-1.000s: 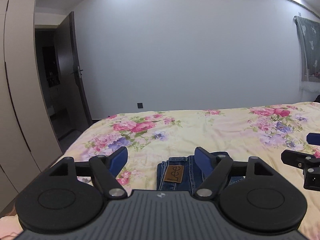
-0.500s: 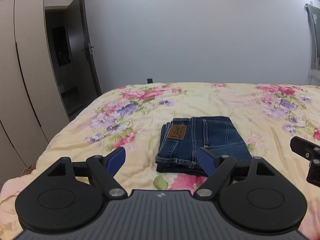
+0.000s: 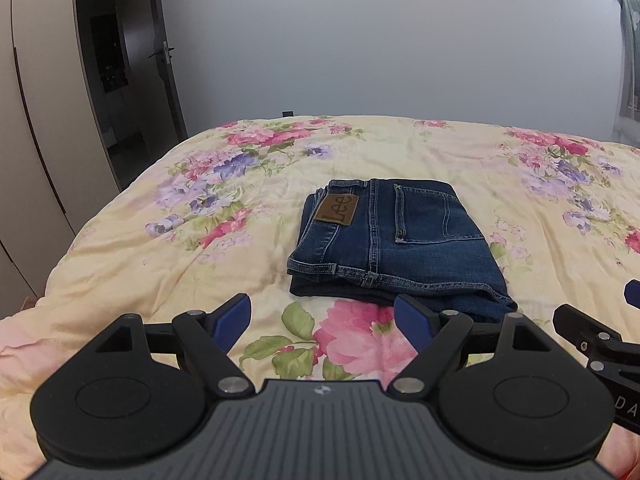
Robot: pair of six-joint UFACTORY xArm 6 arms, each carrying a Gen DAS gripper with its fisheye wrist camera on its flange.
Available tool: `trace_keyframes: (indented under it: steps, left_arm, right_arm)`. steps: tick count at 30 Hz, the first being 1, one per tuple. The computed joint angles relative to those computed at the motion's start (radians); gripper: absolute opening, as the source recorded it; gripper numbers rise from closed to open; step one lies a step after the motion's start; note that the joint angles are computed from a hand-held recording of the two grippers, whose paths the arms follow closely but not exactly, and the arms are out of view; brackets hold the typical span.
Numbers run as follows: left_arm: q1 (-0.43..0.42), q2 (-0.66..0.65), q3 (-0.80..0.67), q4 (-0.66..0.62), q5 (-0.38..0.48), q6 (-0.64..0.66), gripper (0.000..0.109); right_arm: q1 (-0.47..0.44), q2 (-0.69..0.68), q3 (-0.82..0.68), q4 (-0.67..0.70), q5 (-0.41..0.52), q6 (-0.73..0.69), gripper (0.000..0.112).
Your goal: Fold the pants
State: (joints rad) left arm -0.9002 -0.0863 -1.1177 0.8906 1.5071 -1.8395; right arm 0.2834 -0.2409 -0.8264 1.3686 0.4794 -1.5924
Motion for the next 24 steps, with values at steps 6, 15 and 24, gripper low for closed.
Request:
trace_keyframes:
  steps: [6,15,24]
  left_arm:
    - [0.000,0.002,-0.003,-0.007,-0.007,0.005,0.095]
    - [-0.002,0.009,-0.014,-0.002,-0.006,0.011,0.095]
    - [-0.002,0.014,-0.019,-0.002,-0.006,0.014,0.095]
  right_arm:
    - [0.001,-0.002,0.000,-0.016,0.007,0.019,0.081]
    - [-0.004,-0.001,-0.003,-0.012,0.006,0.026,0.082]
    - [-0.009,-0.001,-0.004,0.000,0.006,0.022,0.082]
